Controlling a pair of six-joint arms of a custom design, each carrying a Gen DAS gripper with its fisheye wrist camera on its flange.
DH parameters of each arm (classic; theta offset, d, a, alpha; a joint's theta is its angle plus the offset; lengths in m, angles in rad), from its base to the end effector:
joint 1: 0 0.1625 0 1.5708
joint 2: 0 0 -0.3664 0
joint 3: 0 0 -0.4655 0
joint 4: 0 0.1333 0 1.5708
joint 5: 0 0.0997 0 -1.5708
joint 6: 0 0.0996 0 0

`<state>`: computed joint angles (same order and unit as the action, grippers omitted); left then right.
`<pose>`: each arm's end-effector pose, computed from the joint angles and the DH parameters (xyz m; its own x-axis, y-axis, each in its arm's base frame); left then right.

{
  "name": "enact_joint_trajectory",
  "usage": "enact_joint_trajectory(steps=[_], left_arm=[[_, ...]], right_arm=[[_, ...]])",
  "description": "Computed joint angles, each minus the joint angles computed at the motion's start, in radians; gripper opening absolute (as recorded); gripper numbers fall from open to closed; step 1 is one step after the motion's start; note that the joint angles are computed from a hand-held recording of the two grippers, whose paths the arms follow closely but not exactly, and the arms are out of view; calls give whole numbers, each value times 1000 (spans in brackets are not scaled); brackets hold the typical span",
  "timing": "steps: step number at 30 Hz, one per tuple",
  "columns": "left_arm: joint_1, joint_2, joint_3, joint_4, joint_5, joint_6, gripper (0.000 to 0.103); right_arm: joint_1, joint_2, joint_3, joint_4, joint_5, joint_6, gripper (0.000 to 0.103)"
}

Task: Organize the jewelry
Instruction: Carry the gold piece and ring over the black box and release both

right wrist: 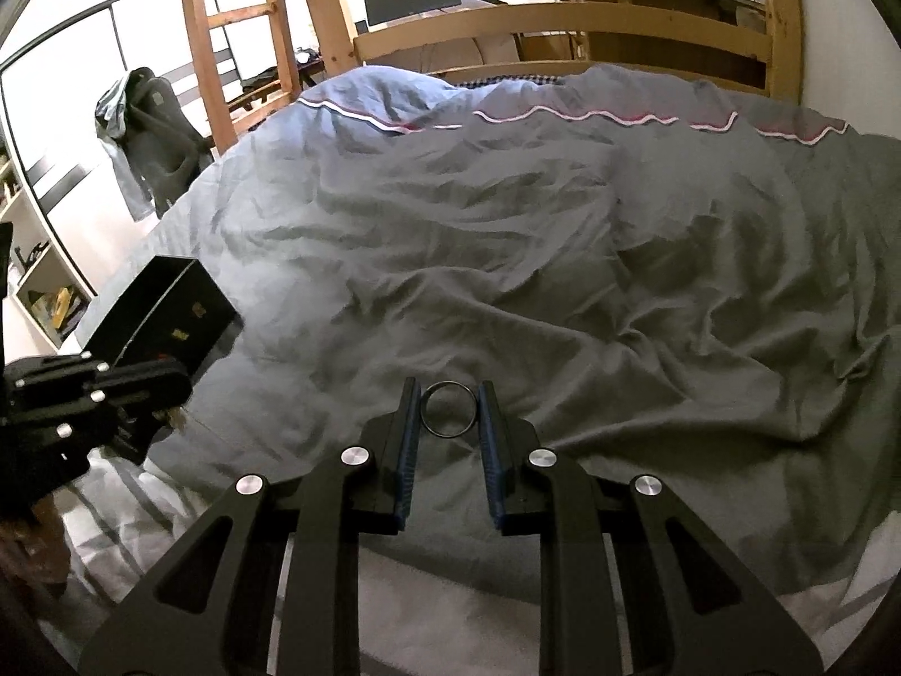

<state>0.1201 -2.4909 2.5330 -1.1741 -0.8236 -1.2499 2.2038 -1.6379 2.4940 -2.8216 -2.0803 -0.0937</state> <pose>-0.2070 -0.2274 0.2563 -0.7902 0.1377 -0.5972 0.4721 0.7582 -0.4498 0.3085 -0.2772 0.1346 -0.7601 -0.4332 0.4842 -0.6199 0.7068 -0.3407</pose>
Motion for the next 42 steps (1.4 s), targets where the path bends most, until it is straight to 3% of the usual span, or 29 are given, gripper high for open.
enact_joint_trajectory(steps=[14,23,31,42], left_arm=[[-131,11,-137,340,13,-276,5],[-217,-32,-211,561,-1,-456,5],[-277,-52,-271,745,-33,-612,5],[-268,-97,-295,857,-89,-673,5]], right_arm=[[166,7,-52,86,-41,54,21],[268,152,-144,85,-15,75,21],[315,260,-213,63,30,86,21],[326,423,-315,24,114,20,21]])
